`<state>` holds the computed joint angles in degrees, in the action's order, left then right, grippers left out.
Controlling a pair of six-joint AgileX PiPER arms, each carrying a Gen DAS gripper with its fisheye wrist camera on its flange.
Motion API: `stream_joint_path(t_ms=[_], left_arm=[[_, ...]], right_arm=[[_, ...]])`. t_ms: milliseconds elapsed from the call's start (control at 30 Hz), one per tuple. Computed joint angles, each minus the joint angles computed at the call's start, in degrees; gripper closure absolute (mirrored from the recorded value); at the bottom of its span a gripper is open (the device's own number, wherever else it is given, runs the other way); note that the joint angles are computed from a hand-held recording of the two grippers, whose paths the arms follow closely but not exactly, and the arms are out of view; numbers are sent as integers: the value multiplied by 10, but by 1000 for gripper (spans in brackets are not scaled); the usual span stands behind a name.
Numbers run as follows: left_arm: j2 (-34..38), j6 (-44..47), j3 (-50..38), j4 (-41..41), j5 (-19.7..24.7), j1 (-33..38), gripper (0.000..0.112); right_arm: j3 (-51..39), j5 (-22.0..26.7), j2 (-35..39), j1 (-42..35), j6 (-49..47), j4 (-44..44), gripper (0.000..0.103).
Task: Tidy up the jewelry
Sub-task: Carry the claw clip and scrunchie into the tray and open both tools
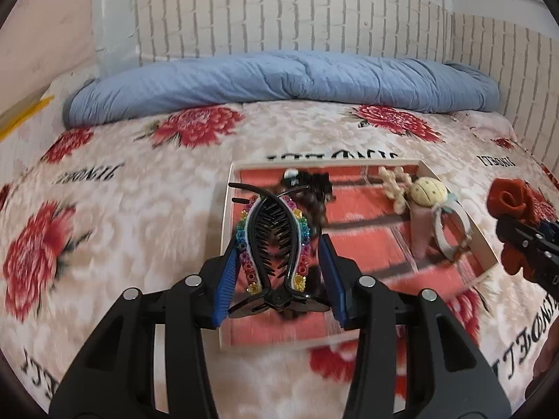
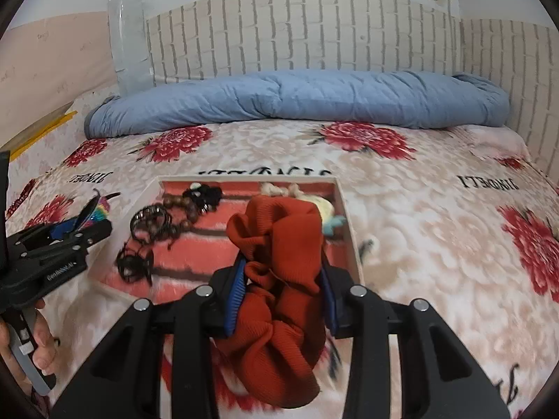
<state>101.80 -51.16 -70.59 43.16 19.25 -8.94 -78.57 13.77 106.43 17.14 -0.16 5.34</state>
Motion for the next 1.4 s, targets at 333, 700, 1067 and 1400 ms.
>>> stream_joint_path(t_ms=[333, 700, 1067, 1400], left_arm=[[130, 231, -144, -219, 4, 35, 69], [167, 238, -154, -209, -1, 40, 69], [163, 233, -141, -216, -7, 43, 72], [91, 167, -76, -157, -21, 36, 57]], right_arm=[[-186, 62, 150, 35, 54, -55, 66], [-239, 94, 218, 49, 121, -124, 66], [-236, 84, 224, 57, 181, -193, 59], [-161, 41, 161, 58, 221, -249, 38]])
